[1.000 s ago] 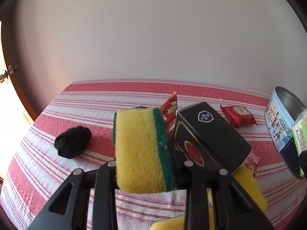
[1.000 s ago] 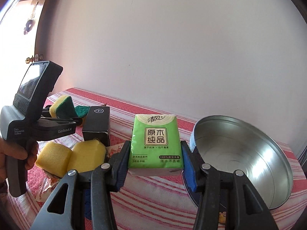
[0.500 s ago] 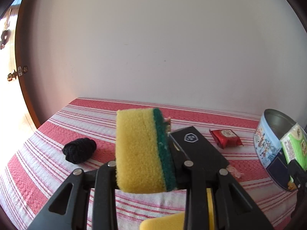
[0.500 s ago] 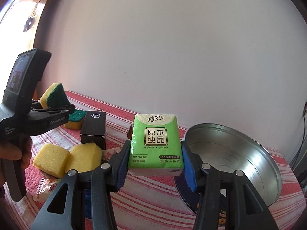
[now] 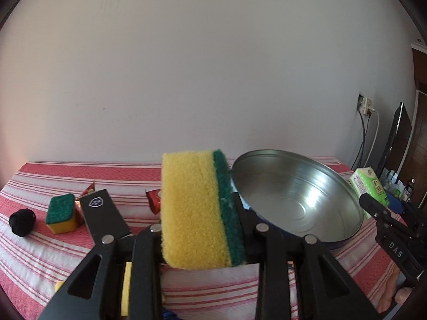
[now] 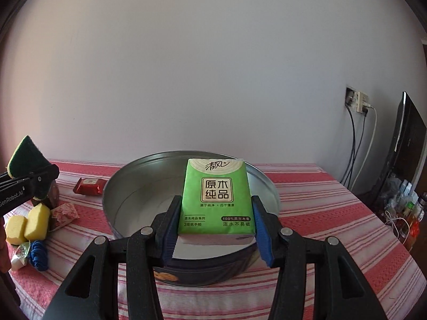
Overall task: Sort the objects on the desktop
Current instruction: 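Carry the tissue pack and sponge over the blue tin with both tools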
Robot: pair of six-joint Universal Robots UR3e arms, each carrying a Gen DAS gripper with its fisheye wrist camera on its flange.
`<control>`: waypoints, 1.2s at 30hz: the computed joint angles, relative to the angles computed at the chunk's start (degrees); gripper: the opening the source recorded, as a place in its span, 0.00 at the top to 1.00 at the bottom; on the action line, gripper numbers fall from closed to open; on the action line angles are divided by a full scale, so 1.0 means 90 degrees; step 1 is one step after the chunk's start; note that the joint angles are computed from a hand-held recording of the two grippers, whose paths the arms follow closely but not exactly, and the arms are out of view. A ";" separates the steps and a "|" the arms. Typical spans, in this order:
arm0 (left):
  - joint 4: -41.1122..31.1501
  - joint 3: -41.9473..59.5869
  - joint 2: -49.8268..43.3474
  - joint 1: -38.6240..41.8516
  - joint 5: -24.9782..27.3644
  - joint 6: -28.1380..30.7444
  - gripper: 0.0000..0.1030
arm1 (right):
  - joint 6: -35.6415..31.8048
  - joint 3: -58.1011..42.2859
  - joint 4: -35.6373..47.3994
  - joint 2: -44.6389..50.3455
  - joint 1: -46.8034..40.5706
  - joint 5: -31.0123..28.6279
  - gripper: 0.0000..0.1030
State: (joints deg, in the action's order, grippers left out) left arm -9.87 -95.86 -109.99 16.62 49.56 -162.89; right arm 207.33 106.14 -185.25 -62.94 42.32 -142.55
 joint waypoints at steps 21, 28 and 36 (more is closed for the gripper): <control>0.0091 0.1037 -0.0513 -0.2009 0.1735 -0.0545 0.70 | -0.0753 0.0714 -0.1328 -0.0316 -0.1280 0.0733 0.49; -0.0037 0.1463 -0.0895 -0.2518 0.2281 -0.0687 0.70 | -0.1128 0.0599 -0.1987 0.0186 -0.1524 0.0982 0.49; -0.0498 0.2176 -0.1389 -0.2718 0.2526 -0.0779 0.70 | -0.1650 0.0318 -0.2133 0.0586 -0.1608 0.0830 0.49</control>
State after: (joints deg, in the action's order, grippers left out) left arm -14.35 -76.28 -122.49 -7.85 72.29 -169.90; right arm 192.48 109.01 -204.44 -57.67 27.85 -135.08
